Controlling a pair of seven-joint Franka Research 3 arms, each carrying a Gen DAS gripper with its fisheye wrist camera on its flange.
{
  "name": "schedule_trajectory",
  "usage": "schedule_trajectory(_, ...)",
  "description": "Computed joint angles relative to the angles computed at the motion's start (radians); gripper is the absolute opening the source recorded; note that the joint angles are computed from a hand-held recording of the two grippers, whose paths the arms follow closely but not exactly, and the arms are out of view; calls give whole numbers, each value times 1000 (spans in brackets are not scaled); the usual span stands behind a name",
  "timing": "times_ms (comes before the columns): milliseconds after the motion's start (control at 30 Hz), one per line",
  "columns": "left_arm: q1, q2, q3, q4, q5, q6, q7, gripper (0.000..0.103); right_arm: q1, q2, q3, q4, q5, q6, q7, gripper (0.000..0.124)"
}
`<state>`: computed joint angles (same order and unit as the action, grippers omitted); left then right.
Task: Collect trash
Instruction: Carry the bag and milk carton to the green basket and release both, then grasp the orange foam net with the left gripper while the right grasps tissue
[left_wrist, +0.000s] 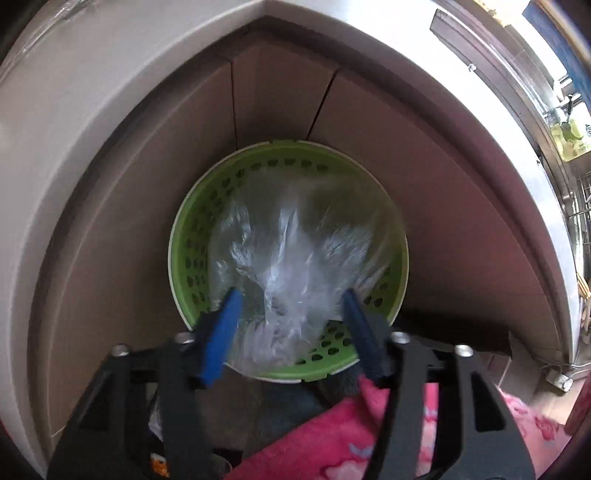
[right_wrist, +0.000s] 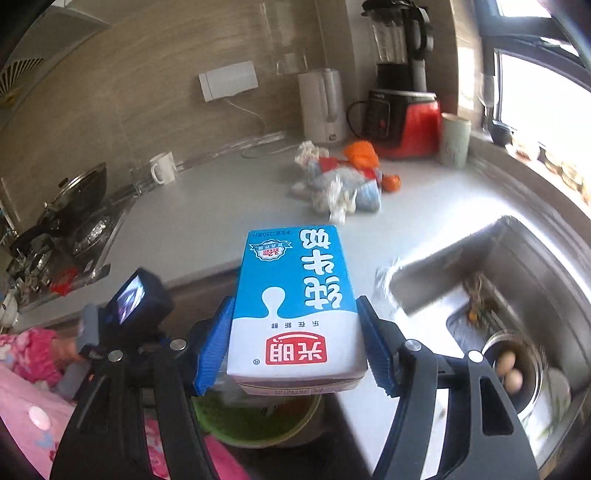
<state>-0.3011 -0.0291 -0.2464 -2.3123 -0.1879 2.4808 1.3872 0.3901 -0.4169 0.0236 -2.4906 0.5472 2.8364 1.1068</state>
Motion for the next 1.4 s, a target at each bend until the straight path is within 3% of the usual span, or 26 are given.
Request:
schedule_trajectory(133,-1,-52,3,-33,-8,21,22,70,10,-28,34,-64,-2,8,51,66)
schedule_trajectory(267,0,-178,12,-104,70,47,-78,76,100,3,5,-87,66,10,3,66)
schedule_trajectory(467,29,-354,16,-173,213,57,-249,87,160,133,12,-48,141,-20,-106,67)
schedule_trajectory(567,35,-386,28,-175,264,51,-299,88,109,191,81,-30,40,-12,-41,91)
schedule_trajectory(600,35,-394,36,-173,270,47,-306,88,100,201,92,-26,16,-4,-25,91)
schedule_trajectory(733,36,-386,59,-155,280,57,-324,88,107,200,57,20,74,-24,-81,91)
schedule_trajectory(833,46,-369,59,-127,296,53,-341,88,72,220,46,81,62,3,-105,91)
schedule_trajectory(1000,61,-298,43,-57,322,70,-394,88,-5,374,39,275,-4,70,-101,91)
schedule_trajectory(1233,88,-155,3,116,443,50,-514,88,-113,665,68,621,20,4,-110,90)
schedule_trajectory(1400,85,-29,3,280,517,25,-574,88,-155,802,97,783,-1,-82,-99,76)
